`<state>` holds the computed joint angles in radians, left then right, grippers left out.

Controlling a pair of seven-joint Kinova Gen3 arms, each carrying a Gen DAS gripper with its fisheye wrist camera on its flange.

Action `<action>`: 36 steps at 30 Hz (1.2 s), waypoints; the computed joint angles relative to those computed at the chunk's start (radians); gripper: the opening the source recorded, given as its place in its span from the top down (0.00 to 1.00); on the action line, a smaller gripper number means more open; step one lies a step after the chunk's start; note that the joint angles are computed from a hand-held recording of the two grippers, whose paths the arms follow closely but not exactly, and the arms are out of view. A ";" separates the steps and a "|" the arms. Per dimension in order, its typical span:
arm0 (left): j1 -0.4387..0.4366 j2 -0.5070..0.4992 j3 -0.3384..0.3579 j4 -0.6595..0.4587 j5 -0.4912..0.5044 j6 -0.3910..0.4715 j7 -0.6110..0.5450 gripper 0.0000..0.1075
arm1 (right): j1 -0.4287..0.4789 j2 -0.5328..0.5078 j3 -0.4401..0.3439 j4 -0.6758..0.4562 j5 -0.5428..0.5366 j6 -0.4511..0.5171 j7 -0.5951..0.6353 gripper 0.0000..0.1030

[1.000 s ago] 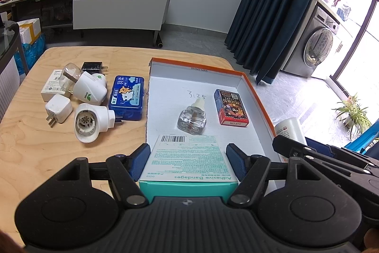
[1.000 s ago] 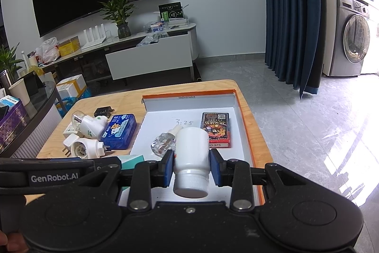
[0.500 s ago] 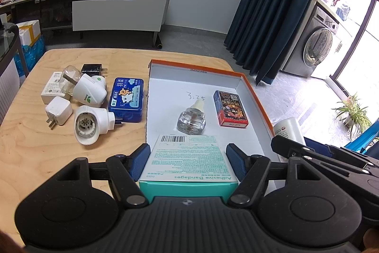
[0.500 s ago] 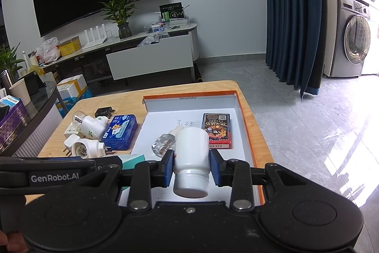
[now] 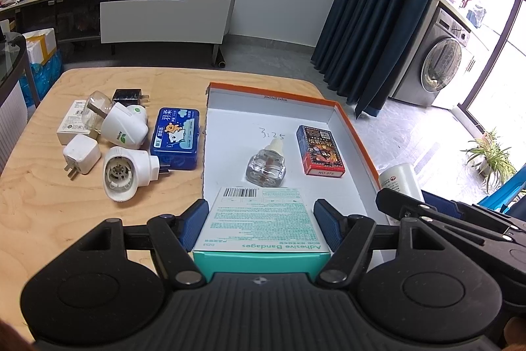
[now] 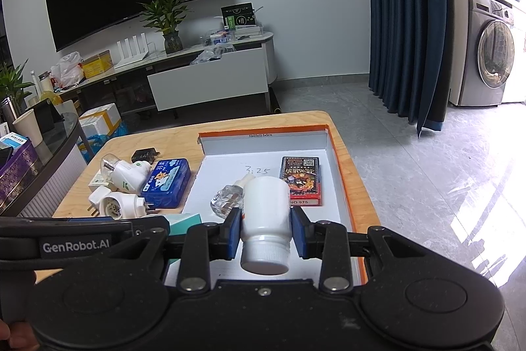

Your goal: Organize rigid objects

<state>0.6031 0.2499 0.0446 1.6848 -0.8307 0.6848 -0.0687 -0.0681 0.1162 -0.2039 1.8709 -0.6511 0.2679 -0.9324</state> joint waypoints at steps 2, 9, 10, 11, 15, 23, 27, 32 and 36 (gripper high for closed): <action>-0.001 0.000 0.000 0.001 0.001 -0.001 -0.001 0.33 | -0.002 0.000 0.002 -0.001 0.003 0.001 -0.004 0.61; -0.001 0.000 0.001 -0.001 0.003 0.001 -0.004 0.33 | -0.001 0.001 0.002 -0.002 0.002 0.002 -0.003 0.61; -0.001 0.000 0.001 -0.001 0.003 0.001 -0.004 0.33 | -0.002 0.000 0.002 -0.001 0.003 0.001 -0.005 0.61; -0.001 0.000 0.001 -0.001 0.003 0.001 -0.004 0.33 | -0.005 -0.002 0.003 0.002 0.005 0.000 -0.008 0.61; -0.001 0.000 0.001 -0.002 0.005 0.001 -0.004 0.33 | -0.006 -0.002 0.004 0.001 0.009 0.001 -0.012 0.61; -0.001 0.000 0.001 -0.001 0.004 0.002 -0.004 0.33 | -0.005 -0.001 0.004 -0.001 0.008 0.002 -0.010 0.61; 0.000 0.000 0.001 0.001 0.003 0.000 0.000 0.33 | -0.005 -0.001 0.004 -0.001 0.008 0.002 -0.011 0.61; -0.001 0.000 0.001 0.001 0.004 0.000 -0.001 0.33 | -0.006 -0.002 0.004 0.000 0.011 0.002 -0.015 0.61; 0.000 0.000 0.001 0.000 0.004 0.001 -0.001 0.33 | -0.015 -0.006 0.009 0.006 0.023 0.001 -0.032 0.61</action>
